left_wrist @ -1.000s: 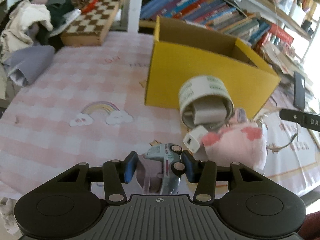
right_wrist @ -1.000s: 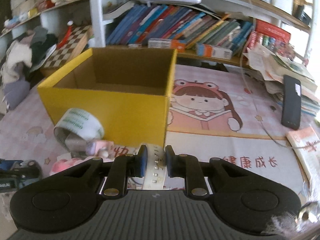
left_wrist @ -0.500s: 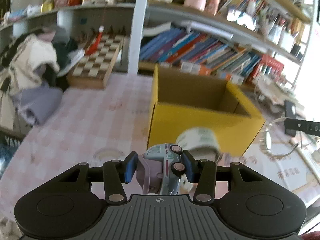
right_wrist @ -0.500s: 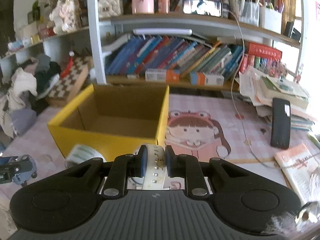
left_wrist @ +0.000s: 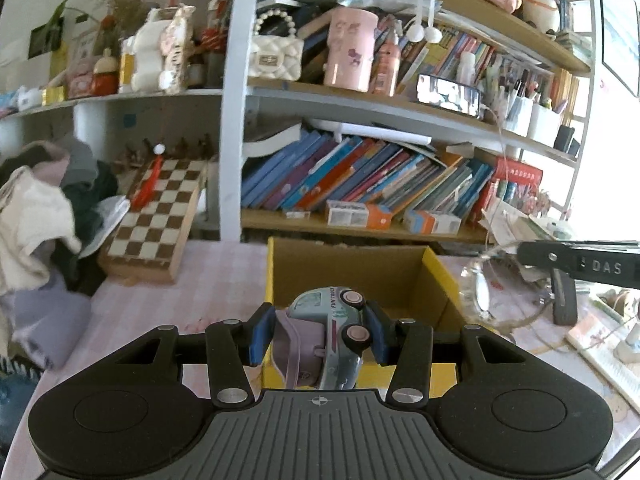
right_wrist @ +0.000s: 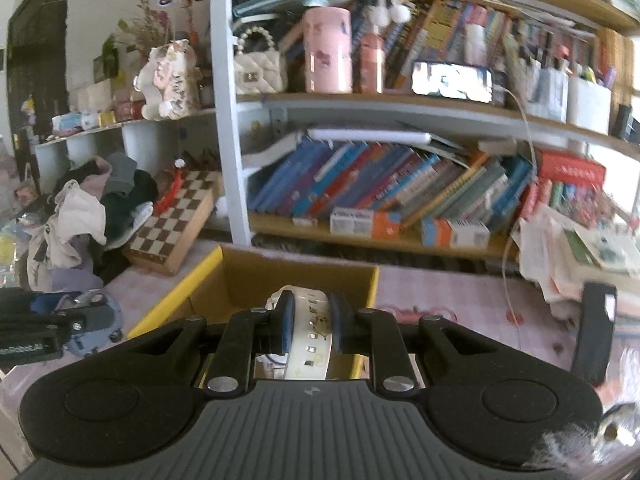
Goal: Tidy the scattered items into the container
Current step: 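Carry the toy car and watch into the yellow box and open both grippers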
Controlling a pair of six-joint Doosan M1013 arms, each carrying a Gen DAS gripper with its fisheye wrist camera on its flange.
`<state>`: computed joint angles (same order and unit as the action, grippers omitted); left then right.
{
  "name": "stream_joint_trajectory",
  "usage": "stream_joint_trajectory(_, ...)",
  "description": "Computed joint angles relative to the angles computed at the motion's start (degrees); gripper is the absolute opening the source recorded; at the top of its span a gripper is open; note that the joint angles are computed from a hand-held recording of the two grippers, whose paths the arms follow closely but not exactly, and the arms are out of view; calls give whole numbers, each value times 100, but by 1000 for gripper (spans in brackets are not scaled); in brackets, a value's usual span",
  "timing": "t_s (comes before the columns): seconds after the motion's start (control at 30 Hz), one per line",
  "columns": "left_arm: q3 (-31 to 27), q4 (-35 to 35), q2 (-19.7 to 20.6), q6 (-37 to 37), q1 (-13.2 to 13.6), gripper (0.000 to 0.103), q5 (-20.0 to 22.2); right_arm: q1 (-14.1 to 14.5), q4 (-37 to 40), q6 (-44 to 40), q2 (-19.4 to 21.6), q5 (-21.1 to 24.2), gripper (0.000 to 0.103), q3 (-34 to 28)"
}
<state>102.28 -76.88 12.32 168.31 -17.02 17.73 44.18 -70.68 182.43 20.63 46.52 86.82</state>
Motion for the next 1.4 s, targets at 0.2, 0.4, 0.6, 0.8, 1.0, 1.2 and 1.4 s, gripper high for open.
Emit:
stream_joint_trajectory(0.2, -465, 739, 308, -532, -189, 47, -93, -304, -243, -381, 101, -570, 18, -174)
stream_joint_trajectory(0.4, -959, 2584, 689, -2400, -300, 47, 152, -656, 461, -1141, 301, -1189, 18, -382)
stream_joint_trajectory(0.6, -1393, 4179, 1048, -3672, -438, 47, 326, -963, 1569, -2355, 564, -1582, 18, -639)
stream_joint_trajectory(0.8, -1809, 5551, 1373, -4681, -552, 47, 564, -1195, 2762, -3750, 868, -1625, 18, -948)
stream_joint_trajectory(1.0, -2124, 6178, 1619, -5109, -620, 47, 956, -1343, 3710, -4817, 1082, -1506, 18, -1162)
stream_joint_trajectory(1.2, -2291, 6456, 1754, -5150, -656, 47, 1316, -1446, 4235, -5359, 1171, -1503, 18, -1222)
stream_joint_trajectory(1.4, -2355, 6883, 1793, -5272, -723, 48, 1524, -1505, 4617, -5753, 1222, -1489, 18, -1252)
